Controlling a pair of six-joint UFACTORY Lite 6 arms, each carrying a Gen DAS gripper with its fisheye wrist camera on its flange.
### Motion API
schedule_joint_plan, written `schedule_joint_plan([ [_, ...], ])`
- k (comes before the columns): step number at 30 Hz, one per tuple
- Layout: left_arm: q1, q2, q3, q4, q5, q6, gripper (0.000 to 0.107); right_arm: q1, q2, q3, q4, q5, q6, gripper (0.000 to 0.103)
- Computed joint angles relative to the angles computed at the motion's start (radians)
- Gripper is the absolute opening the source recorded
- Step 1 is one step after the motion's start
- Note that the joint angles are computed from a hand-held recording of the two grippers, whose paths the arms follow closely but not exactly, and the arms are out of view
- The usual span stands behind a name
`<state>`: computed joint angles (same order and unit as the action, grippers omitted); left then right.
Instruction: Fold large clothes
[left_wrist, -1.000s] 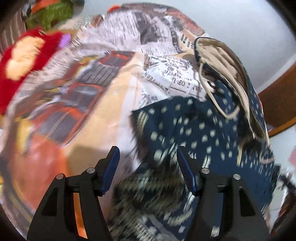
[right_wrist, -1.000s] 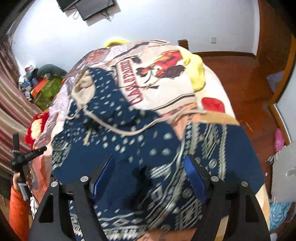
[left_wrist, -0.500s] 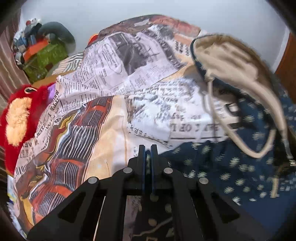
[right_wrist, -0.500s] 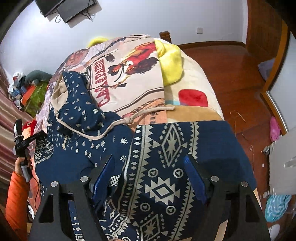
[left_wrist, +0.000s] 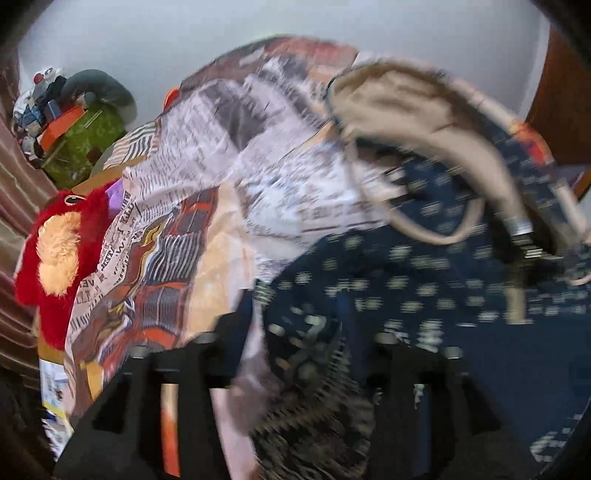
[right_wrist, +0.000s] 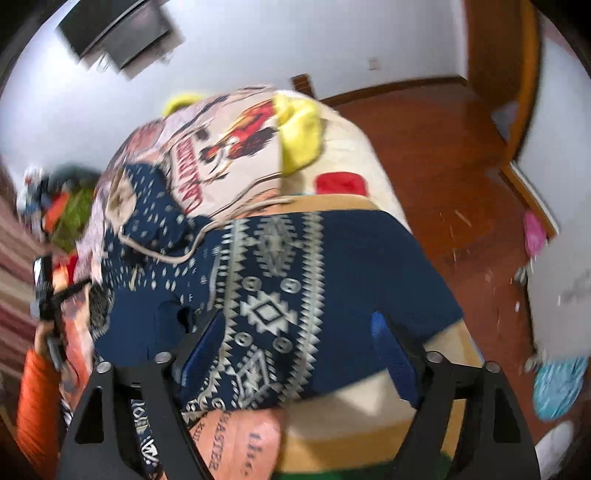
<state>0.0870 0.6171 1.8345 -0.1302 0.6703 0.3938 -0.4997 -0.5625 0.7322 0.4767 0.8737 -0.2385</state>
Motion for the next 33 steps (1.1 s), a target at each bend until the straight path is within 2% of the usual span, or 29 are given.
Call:
schedule_joint_plan([
  [3, -0.026, -0.133, -0.129, -0.103, 0.026, 0.073, 0.058, -0.244, -0.008, -0.029, 0.137, 0.14, -0.154, 0.085],
  [7, -0.099, -0.242, -0.27, -0.184, 0.074, 0.096, 0.058, -0.509, 0.034, -0.067, 0.221, 0.295, -0.303, 0.085],
  [10, -0.196, -0.295, -0.377, -0.2, 0.065, 0.076, 0.059, -0.639, 0.09, -0.089, 0.241, 0.353, -0.384, 0.085],
  [13, -0.287, -0.317, -0.456, -0.201, 0.037, 0.033, 0.059, -0.709, 0.171, -0.096, 0.245, 0.362, -0.432, 0.085],
  [18, -0.402, -0.257, -0.476, -0.186, 0.015, -0.062, 0.059, -0.675, 0.294, -0.09, 0.269, 0.287, -0.466, 0.085],
  [22, -0.437, -0.24, -0.477, -0.188, -0.039, -0.113, 0.071, -0.589, 0.385, -0.072, 0.329, 0.189, -0.47, 0.085],
  [27, -0.452, -0.236, -0.491, -0.195, -0.08, -0.119, 0.075, -0.474, 0.508, -0.038, 0.395, 0.047, -0.453, 0.084],
  [29, -0.452, -0.24, -0.497, -0.196, -0.085, -0.117, 0.075, -0.441, 0.51, -0.035, 0.402, 0.0, -0.44, 0.078],
  [31, -0.448, -0.237, -0.493, -0.206, -0.082, -0.108, 0.075, -0.41, 0.485, -0.039, 0.393, -0.056, -0.417, 0.057],
  [33, -0.431, -0.233, -0.495, -0.223, -0.083, -0.078, 0.075, -0.391, 0.47, -0.038, 0.396, -0.088, -0.419, 0.047],
])
